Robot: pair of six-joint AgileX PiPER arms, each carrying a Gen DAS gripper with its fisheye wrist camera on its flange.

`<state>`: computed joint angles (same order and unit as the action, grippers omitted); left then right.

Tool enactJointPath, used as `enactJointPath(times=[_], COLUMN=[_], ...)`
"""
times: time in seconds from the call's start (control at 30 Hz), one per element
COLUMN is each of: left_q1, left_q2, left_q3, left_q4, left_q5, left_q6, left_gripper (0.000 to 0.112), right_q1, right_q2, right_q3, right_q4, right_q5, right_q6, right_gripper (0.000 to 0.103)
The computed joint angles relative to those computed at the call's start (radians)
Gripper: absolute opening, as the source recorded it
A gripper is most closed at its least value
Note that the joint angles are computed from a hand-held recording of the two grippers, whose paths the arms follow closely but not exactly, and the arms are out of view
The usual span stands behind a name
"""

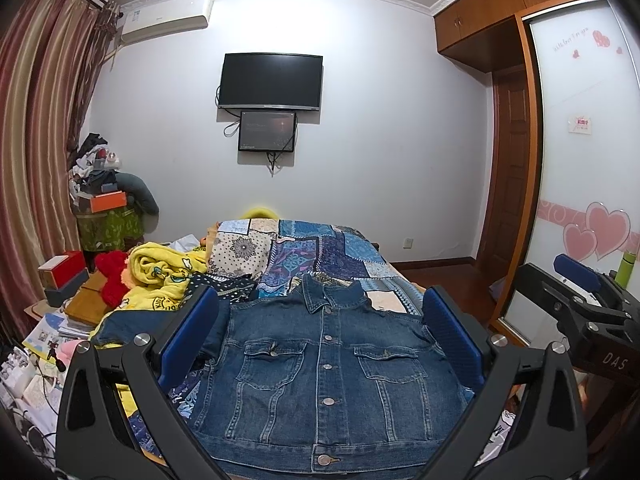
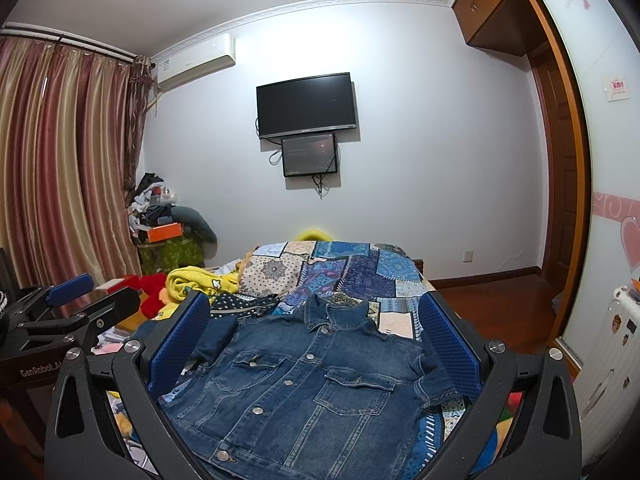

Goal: Fold large clothes

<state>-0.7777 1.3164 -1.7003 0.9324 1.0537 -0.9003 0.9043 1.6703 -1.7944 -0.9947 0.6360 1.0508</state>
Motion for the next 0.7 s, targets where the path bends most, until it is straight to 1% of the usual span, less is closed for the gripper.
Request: enactJointPath(times=[0.03,0.7], left_q1=[0.001,0.005], left_q2=[0.016,0.015], left_q3=[-0.025,-0.022], left_q4=[-0.008,-0.015], left_q5=[0.006,0.002], left_q6=[0.013,0.016], left_gripper=[0.103,0.103], right_q1=[-0.003,-0.009], right_q2=[0.000,0.001], right_q3=[0.000,-0.005], right_q4=[0.004,0.017], right_q5=[-0.002,0.001], right_q6=[-0.002,-0.011], right_gripper=[0.103,0.103])
